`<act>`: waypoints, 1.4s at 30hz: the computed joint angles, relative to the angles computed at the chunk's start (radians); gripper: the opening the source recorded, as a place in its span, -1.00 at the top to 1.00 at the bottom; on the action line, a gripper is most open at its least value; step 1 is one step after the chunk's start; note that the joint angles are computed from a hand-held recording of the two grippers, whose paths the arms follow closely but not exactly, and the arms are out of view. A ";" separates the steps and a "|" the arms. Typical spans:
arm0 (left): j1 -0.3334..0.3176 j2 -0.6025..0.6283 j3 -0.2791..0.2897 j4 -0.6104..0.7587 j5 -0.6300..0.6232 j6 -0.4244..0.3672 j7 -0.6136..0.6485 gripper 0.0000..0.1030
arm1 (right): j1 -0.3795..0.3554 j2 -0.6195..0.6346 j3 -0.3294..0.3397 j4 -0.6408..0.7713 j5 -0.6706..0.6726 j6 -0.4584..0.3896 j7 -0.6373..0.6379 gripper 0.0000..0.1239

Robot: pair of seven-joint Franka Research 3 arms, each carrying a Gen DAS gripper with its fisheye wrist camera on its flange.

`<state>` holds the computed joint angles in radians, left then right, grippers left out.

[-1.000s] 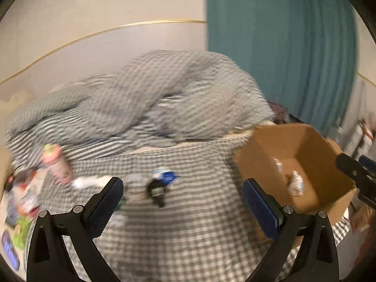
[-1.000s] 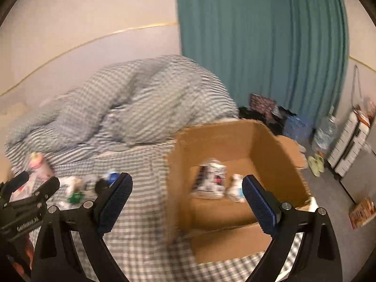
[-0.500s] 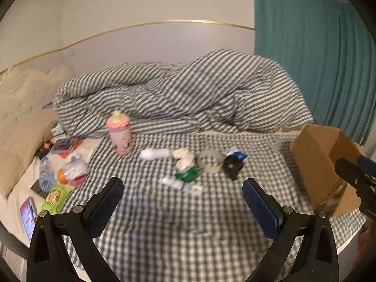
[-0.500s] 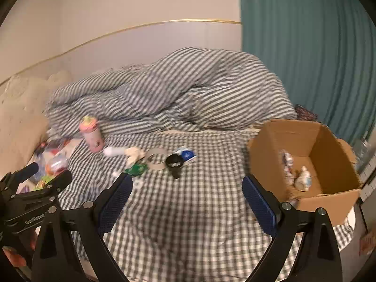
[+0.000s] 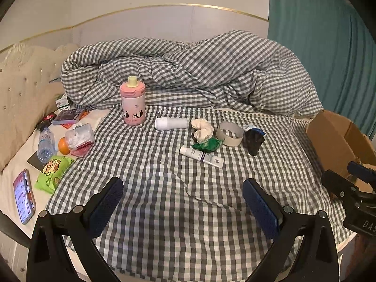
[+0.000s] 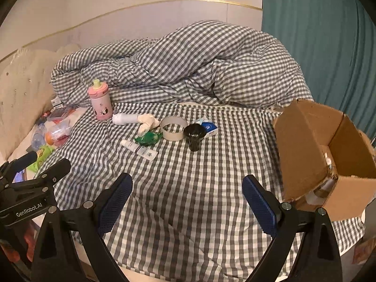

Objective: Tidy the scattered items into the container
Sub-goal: 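Move both tools back over the items on the bed, then grasp the white lace cloth with the left tool while the right tool grasps the black cup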

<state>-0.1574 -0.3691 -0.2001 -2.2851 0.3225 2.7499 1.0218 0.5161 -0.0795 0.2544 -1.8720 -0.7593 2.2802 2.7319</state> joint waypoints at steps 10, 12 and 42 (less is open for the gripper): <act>-0.002 0.126 0.005 0.086 -0.002 0.007 0.030 -1.00 | -0.016 0.067 -0.041 0.049 0.048 0.022 -0.045 -0.53; 0.008 0.169 -0.003 0.126 0.020 0.009 0.024 -1.00 | -0.017 0.098 -0.056 0.080 0.054 0.021 -0.064 -0.53; -0.111 1.056 0.091 1.101 0.067 -0.309 0.109 -1.00 | 0.016 0.793 -0.322 0.765 0.479 -0.068 -0.523 -0.53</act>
<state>-0.2682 0.6873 -0.1086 -1.1840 0.3896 2.4409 1.1306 0.5324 0.7135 -0.0675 -1.1070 -0.2801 2.2118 2.2085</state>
